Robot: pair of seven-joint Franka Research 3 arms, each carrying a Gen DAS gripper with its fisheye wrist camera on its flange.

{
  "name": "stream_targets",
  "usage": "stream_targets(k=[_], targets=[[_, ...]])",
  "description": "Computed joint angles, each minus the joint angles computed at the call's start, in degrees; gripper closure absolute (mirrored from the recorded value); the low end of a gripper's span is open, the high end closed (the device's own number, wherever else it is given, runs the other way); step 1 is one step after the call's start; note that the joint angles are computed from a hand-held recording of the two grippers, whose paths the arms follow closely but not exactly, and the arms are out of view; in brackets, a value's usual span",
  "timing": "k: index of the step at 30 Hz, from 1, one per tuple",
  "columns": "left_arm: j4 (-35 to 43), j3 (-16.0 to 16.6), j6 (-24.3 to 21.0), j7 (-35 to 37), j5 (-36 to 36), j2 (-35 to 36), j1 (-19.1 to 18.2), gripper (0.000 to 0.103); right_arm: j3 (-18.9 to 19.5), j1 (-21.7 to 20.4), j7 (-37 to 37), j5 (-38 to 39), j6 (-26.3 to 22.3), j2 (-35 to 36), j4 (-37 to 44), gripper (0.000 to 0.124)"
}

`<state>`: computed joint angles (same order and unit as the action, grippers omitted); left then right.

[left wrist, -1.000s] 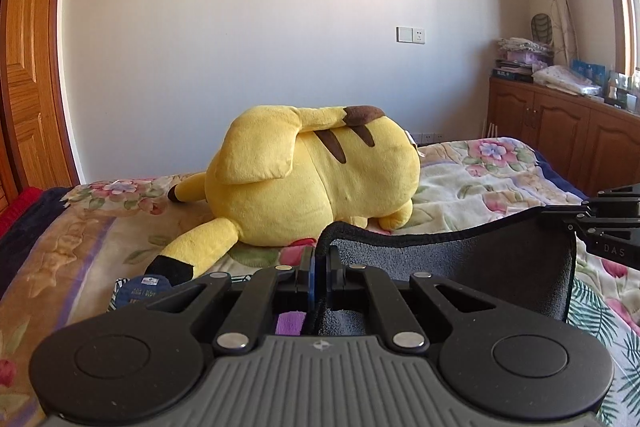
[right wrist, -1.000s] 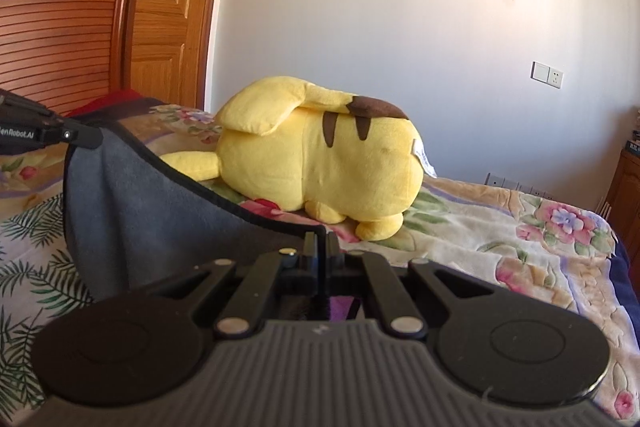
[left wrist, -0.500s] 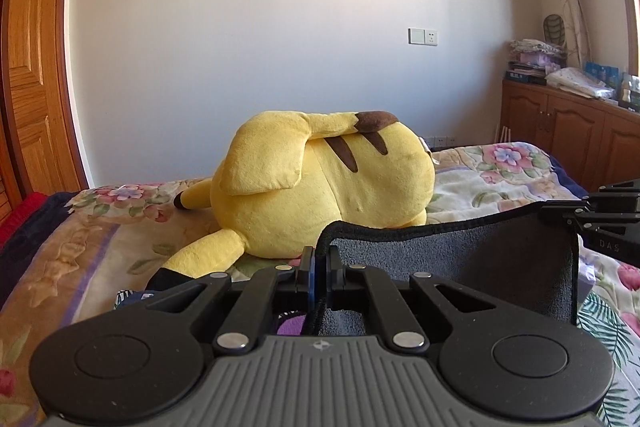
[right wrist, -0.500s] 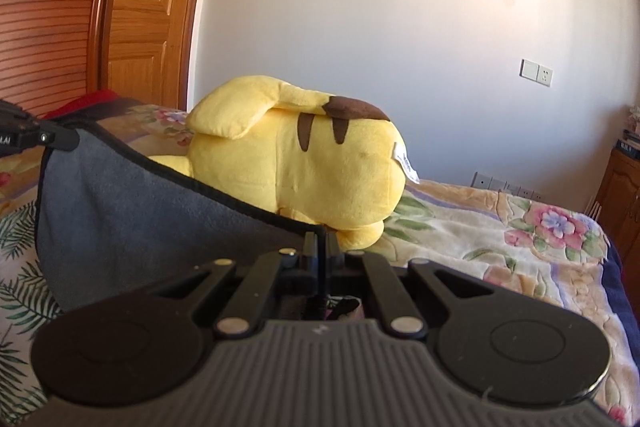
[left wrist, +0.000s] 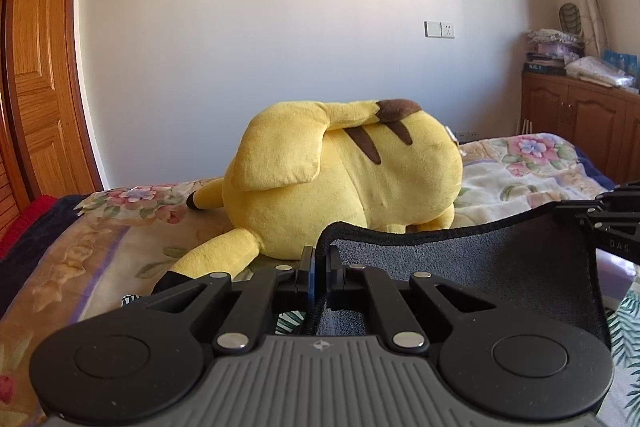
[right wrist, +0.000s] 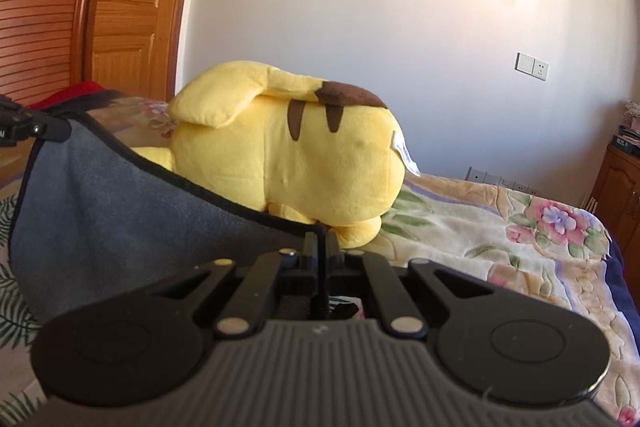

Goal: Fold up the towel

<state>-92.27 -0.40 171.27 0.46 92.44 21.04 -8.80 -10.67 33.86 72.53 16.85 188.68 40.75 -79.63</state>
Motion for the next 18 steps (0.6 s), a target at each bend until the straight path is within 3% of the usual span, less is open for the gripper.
stream_targets(k=[4,10,18], targets=[[1.69,0.33,-0.33,1.49,-0.99,2.34,-0.21,0.103,-1.43,0.60,0.62,-0.08,-0.94,2.31,2.57,0.120],[4.39,1.66,-0.47,4.07,-2.27,5.71,-1.12,0.103,1.21,-2.11,3.04,-1.01,-3.67,5.38,6.91,0.120],[7.08,3.63,0.52,12.68,-12.16,10.67,-2.19,0.103,0.67,-2.94,7.01,-4.50,-7.77,10.71,13.04,0.120]])
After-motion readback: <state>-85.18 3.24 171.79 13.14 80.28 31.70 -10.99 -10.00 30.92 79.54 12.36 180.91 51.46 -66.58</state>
